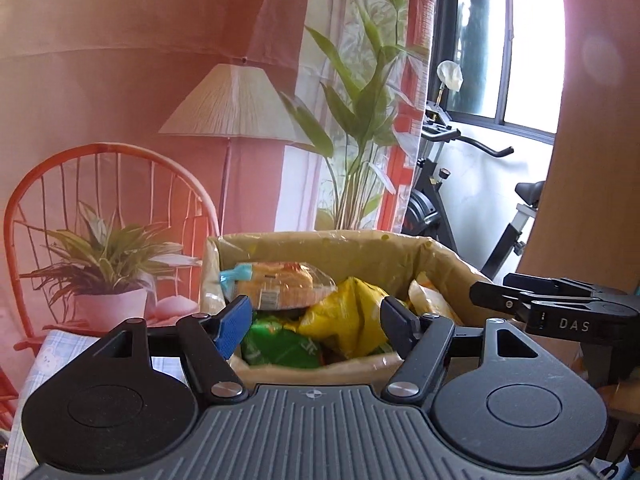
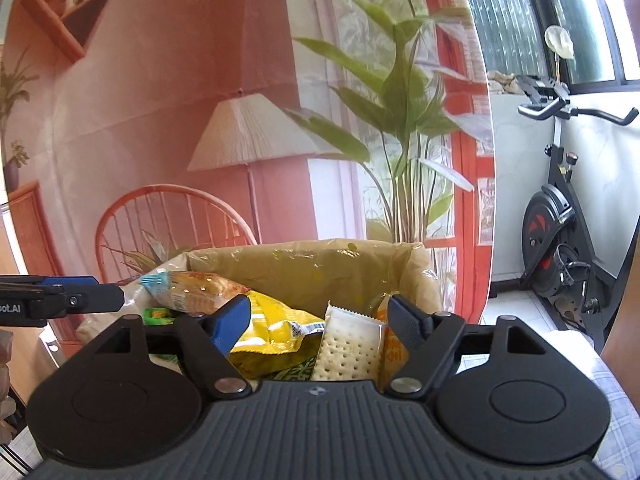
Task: Organize snacks
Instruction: 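Open both tools to drop the candy and cracker pack into the box, then lower the right tool to the silver foil pack while the left tool reaches the white-blue candy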
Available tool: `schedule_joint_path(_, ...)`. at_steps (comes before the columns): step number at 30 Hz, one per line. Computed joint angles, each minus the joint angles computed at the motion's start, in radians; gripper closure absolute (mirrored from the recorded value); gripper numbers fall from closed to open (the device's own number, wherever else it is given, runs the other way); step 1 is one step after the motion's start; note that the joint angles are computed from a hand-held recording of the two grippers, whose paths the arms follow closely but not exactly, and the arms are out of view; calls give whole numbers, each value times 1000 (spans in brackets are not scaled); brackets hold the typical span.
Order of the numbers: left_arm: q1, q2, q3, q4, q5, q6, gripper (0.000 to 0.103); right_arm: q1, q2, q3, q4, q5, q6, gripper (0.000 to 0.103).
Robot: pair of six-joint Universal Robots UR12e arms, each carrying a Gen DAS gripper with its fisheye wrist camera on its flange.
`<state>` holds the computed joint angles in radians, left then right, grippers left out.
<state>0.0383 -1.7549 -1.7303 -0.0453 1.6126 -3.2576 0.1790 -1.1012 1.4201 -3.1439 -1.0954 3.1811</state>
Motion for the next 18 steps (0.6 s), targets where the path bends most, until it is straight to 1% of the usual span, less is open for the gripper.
schedule_joint_path(4,6,36,-36,-20,-28,-15,30,-9,-33,59,-45,10,10,23)
schedule_joint_path(10,4,79,-103,-21,-44,-22,30,-30,-79,158,-99,59,37,23)
schedule_joint_path(13,1,92,-137,-31,-57,-35,30,-33,-95,201,-99,61,18,23)
schedule_joint_path(18,-13,92,-188,-45,-49,-73,30,-35,-116,268,-66,55,2,23)
